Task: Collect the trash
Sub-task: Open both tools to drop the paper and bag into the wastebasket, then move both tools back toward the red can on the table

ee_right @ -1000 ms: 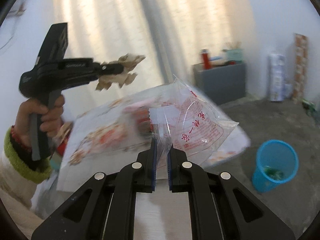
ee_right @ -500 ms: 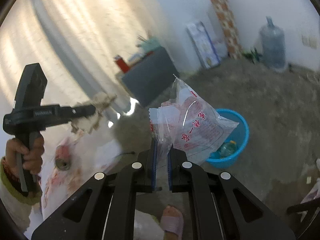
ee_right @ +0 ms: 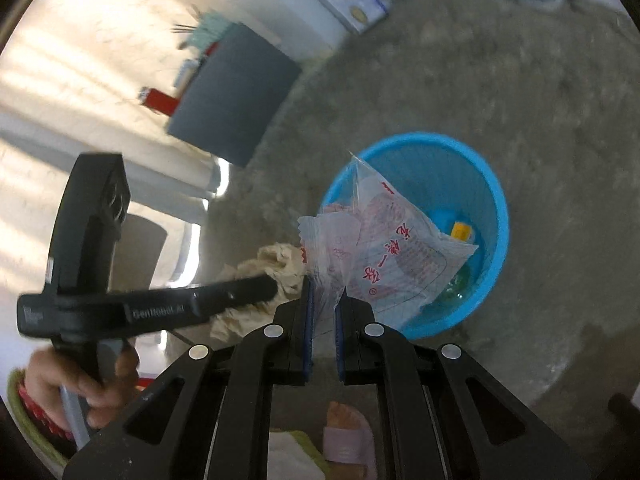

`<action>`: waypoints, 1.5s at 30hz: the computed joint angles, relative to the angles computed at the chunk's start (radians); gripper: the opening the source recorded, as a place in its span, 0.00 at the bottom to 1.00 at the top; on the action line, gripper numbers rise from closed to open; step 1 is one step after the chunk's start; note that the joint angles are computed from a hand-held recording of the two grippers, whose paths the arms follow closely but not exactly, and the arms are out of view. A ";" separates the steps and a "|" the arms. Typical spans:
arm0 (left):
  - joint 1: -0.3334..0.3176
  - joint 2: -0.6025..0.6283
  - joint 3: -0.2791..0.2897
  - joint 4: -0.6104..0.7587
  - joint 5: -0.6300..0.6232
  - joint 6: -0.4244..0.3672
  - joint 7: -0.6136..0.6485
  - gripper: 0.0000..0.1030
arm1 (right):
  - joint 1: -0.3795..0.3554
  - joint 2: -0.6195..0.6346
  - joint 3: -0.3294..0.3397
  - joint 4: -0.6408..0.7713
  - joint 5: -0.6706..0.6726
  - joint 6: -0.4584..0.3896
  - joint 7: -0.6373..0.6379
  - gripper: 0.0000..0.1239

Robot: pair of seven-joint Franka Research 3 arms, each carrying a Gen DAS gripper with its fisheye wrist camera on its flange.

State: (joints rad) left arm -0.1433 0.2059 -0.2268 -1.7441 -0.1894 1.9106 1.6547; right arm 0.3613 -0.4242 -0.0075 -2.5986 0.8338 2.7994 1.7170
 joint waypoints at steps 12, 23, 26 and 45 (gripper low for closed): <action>0.020 0.178 -0.012 0.095 0.011 -0.007 -0.094 0.49 | -0.083 0.299 -0.007 0.167 0.112 -0.069 -0.112 0.23; 0.037 0.143 -0.016 0.080 -0.020 -0.001 -0.115 0.62 | -0.110 0.223 0.027 0.100 0.038 0.036 -0.048 0.38; 0.048 0.117 -0.014 0.079 -0.051 -0.021 -0.124 0.62 | -0.106 0.185 0.024 0.078 0.013 0.068 -0.012 0.38; 0.137 -0.701 0.322 -0.353 -0.471 -0.116 0.343 0.71 | -0.176 -0.452 0.365 -0.058 -0.499 -0.118 0.593 0.55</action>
State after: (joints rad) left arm -0.0060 -0.4952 0.0951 -2.0976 -0.6603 1.7951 1.9978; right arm 0.1849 -0.8760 0.3572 -2.6565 0.3344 2.6815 2.3105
